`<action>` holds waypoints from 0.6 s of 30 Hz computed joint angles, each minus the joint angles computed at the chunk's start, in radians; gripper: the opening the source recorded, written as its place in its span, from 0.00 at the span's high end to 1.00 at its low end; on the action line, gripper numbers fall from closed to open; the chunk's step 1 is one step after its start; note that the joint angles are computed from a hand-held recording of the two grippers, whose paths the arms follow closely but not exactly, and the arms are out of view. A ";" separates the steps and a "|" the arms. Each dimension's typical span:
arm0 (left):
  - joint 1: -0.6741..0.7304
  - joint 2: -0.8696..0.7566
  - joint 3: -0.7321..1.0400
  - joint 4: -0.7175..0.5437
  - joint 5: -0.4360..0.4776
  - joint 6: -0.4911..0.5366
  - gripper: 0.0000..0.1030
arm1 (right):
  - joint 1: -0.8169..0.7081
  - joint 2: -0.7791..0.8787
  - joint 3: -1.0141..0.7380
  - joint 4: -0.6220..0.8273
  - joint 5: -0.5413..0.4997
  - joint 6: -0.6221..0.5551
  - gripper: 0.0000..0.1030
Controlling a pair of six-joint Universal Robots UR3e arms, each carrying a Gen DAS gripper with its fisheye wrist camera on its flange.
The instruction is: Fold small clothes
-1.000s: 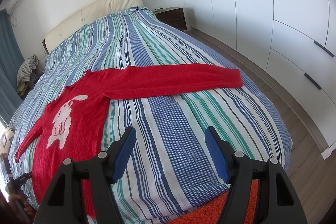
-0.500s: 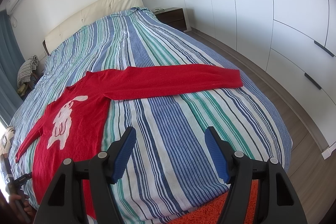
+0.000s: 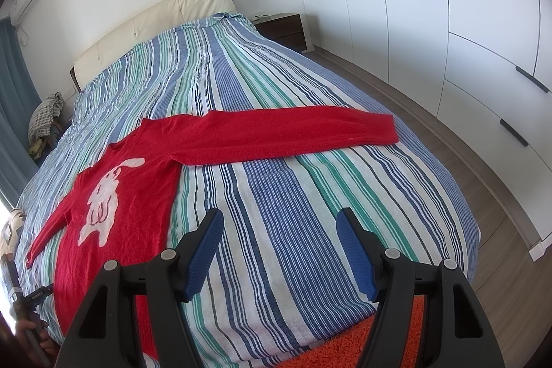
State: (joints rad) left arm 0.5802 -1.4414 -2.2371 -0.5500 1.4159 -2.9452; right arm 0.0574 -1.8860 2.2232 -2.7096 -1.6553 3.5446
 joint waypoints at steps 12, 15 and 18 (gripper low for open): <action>-0.001 -0.001 -0.001 0.002 0.001 -0.001 0.00 | -0.002 -0.002 -0.001 0.002 0.002 0.001 0.34; 0.005 0.009 -0.005 -0.004 -0.008 0.002 0.00 | -0.002 -0.003 -0.001 0.003 0.002 0.001 0.34; 0.029 0.052 0.017 -0.073 -0.032 0.010 0.01 | -0.016 -0.009 -0.001 0.014 0.023 -0.001 0.34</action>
